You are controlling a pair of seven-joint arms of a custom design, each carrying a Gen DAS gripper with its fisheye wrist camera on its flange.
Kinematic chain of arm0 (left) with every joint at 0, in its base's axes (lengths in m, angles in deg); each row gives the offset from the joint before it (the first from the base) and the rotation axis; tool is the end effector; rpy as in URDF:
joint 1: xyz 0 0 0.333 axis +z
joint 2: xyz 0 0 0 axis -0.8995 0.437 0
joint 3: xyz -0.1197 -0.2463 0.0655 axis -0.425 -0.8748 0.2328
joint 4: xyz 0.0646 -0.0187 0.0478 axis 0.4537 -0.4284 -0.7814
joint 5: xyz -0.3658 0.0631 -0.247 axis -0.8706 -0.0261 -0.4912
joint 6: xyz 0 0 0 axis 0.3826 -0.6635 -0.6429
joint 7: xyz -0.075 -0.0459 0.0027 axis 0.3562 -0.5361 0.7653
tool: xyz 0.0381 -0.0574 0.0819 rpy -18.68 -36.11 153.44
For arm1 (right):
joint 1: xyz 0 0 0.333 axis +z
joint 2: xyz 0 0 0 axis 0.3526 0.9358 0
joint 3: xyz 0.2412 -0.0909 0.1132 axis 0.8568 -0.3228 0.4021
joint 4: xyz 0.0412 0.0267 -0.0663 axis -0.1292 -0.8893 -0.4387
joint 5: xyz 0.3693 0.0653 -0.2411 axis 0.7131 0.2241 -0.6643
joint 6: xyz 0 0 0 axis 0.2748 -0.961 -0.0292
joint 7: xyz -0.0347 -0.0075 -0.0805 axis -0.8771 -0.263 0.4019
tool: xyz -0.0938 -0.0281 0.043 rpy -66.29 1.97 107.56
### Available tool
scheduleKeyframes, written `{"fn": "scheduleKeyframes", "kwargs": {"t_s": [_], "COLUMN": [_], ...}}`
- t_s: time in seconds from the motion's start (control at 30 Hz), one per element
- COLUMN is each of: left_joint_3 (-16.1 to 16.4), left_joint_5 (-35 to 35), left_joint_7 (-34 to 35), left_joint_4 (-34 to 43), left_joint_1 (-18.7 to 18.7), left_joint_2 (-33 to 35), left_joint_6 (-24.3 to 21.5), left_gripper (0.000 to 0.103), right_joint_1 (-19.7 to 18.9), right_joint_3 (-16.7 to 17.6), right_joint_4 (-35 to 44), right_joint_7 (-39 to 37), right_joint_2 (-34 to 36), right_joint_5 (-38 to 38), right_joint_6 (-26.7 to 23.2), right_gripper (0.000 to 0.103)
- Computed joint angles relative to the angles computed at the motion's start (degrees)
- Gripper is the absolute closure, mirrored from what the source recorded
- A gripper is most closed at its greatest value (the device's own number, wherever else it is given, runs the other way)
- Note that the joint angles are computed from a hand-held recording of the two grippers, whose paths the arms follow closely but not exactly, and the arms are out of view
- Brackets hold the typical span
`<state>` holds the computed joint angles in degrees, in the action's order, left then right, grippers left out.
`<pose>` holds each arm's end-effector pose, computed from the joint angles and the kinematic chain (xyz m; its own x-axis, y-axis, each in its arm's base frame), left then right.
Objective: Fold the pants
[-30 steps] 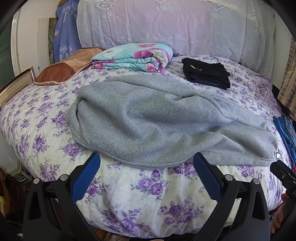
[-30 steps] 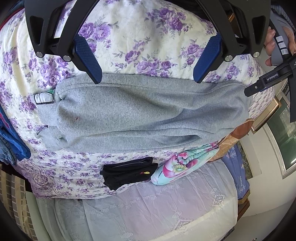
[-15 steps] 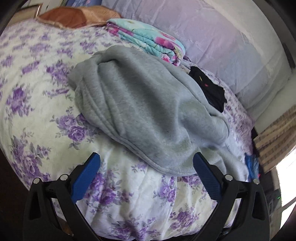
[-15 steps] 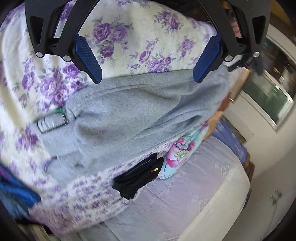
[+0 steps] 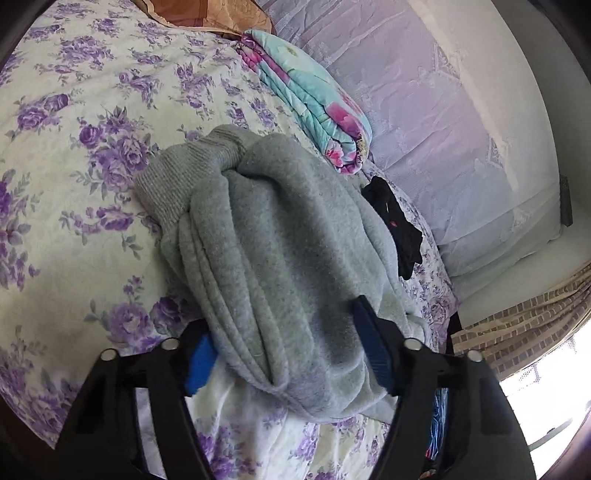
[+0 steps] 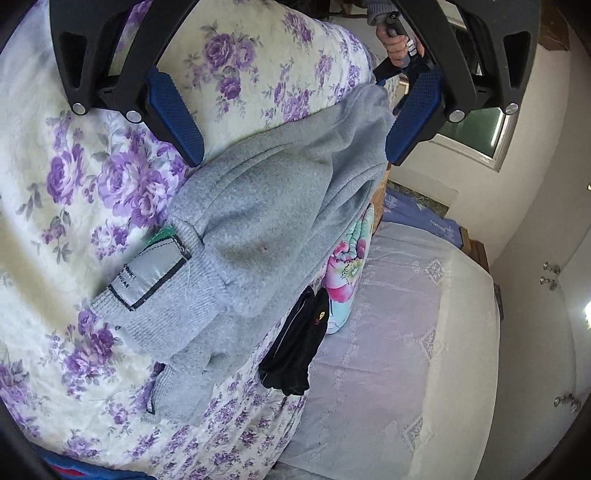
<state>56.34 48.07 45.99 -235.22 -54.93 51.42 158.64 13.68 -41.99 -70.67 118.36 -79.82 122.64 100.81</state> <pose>0.4112 -0.0301 0.3626 0.2943 -0.5747 0.7637 -0.4802 -0.7798 -0.4017 0.4817 -0.1190 0.3123 0.0640 -0.4144 -0.9078 -0.7721 0.5558 -0.3081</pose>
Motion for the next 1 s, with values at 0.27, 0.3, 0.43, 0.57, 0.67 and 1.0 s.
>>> {"fn": "scheduleKeyframes", "kwargs": {"t_s": [0.27, 0.3, 0.43, 0.57, 0.67, 1.0], "left_joint_3": [0.39, 0.02, -0.78, -0.59, -0.46, 1.16], "left_joint_5": [4.77, 4.64, 1.74, 0.75, 1.89, 25.14], "left_joint_7": [-2.92, -2.65, 0.14, 0.93, 0.19, -19.06], "left_joint_4": [0.82, 0.86, 1.19, 1.72, 1.21, 17.06], "left_joint_1": [1.82, 2.05, 2.5, 2.08, 1.33, -1.02], "left_joint_2": [-1.25, -1.7, -2.27, -2.58, -5.42, -3.62], "left_joint_6": [1.33, 1.23, 1.76, 1.89, 0.46, 0.85], "left_gripper": [0.076, 0.077, 0.081, 0.087, 0.088, 0.089], "right_joint_1": [1.23, 1.32, 1.44, -0.48, -1.55, -2.37], "right_joint_3": [2.15, 2.21, 2.47, 1.09, 1.9, -1.55], "right_joint_4": [4.12, 4.29, 4.63, 6.99, 5.04, 13.11], "right_joint_7": [2.96, 2.92, 0.5, 2.02, -2.42, -6.4], "right_joint_2": [3.36, 3.48, 4.09, 10.24, 6.76, 3.32], "right_joint_5": [0.42, 0.47, 0.31, 2.79, 3.49, 5.51], "right_joint_6": [4.12, 4.43, 6.15, -1.67, -1.15, -2.81], "right_gripper": [0.004, 0.003, 0.037, 0.093, 0.094, 0.094]}}
